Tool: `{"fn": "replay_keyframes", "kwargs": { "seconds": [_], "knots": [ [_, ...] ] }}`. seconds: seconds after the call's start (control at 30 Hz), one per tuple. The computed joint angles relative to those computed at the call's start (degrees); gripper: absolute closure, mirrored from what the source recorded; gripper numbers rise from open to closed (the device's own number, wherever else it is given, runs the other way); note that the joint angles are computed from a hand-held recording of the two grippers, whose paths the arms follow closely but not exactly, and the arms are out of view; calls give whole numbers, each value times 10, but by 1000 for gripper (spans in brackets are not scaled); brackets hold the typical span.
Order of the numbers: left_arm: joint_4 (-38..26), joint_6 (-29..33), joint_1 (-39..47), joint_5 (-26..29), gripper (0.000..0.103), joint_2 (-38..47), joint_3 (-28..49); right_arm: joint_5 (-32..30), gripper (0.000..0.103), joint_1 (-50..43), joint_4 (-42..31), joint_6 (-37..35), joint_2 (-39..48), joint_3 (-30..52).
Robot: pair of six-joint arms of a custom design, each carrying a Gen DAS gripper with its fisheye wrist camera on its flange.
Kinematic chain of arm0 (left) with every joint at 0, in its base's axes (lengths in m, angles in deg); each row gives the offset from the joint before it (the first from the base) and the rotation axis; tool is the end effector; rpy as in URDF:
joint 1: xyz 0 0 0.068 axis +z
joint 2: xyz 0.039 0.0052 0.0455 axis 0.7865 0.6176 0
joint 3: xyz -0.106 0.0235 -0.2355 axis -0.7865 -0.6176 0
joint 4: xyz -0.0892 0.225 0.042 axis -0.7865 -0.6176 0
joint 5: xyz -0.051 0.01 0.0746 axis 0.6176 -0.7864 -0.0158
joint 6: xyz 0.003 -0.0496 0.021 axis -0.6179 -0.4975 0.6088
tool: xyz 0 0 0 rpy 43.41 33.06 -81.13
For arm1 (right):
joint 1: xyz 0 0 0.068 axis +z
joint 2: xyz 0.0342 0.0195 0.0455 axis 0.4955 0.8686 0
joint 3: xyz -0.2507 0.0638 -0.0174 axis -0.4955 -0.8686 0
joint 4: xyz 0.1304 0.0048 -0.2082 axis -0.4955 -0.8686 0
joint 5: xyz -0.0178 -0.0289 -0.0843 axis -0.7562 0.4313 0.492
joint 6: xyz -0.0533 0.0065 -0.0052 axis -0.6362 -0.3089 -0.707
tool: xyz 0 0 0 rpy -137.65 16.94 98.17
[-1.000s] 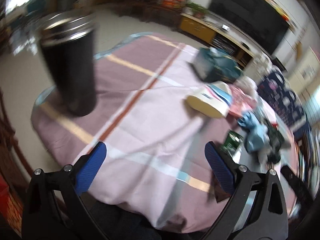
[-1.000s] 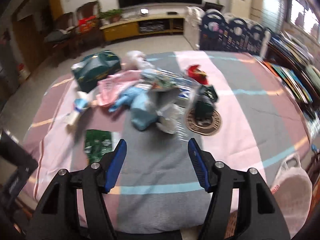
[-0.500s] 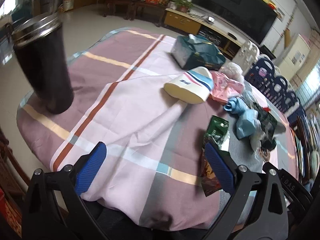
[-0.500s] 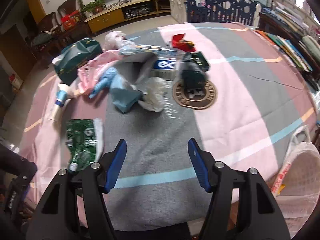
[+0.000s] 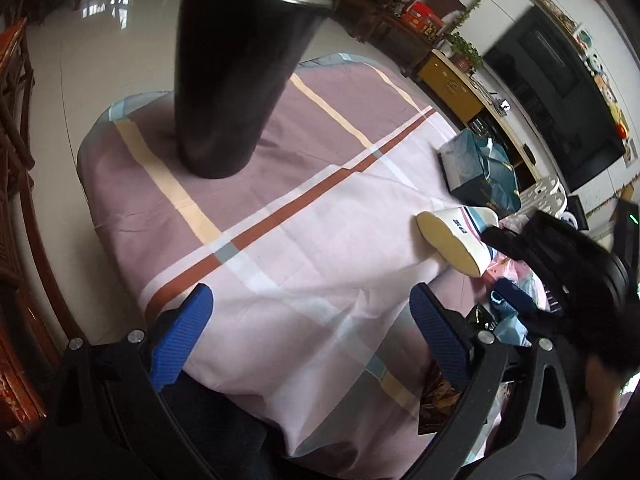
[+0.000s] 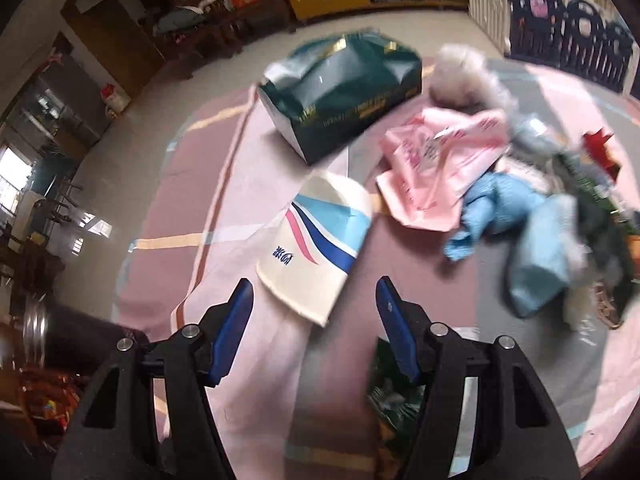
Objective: Collect trash
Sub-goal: 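Grasp the white-blue tube with the right tool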
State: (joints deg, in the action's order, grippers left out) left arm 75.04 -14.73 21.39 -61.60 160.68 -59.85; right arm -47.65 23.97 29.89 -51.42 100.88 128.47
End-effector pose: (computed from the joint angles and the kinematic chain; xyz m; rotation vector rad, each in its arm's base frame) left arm 0.2017 -0.1123 0.0899 -0.6541 2.5005 -0.3908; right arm 0.2950 -0.0223 0.1325 0.4552 2.6172 0.3415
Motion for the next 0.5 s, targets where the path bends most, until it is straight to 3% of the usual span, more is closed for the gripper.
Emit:
{"fn": "replay_keyframes", "kwargs": {
  "seconds": [0.1, 0.13, 0.17, 0.23, 0.37, 0.5],
  "knots": [
    [-1, -1, 6, 2, 5, 5, 3, 1, 41, -5, 5, 32, 61, 31],
    [0, -4, 10, 6, 5, 6, 2, -19, 51, -14, 21, 38, 65, 26],
    [1, -5, 14, 11, 5, 7, 1, -44, 69, -24, 38, 38, 64, 15],
    [4, -6, 18, 17, 5, 11, 0, -94, 78, -50, 75, 35, 46, -13],
    [11, 16, 5, 21, 5, 15, 6, -145, 89, -103, 54, -15, -71, -70],
    [77, 85, -24, 78, 5, 35, 10, -204, 89, -225, -62, -133, -262, -127]
  ]
}}
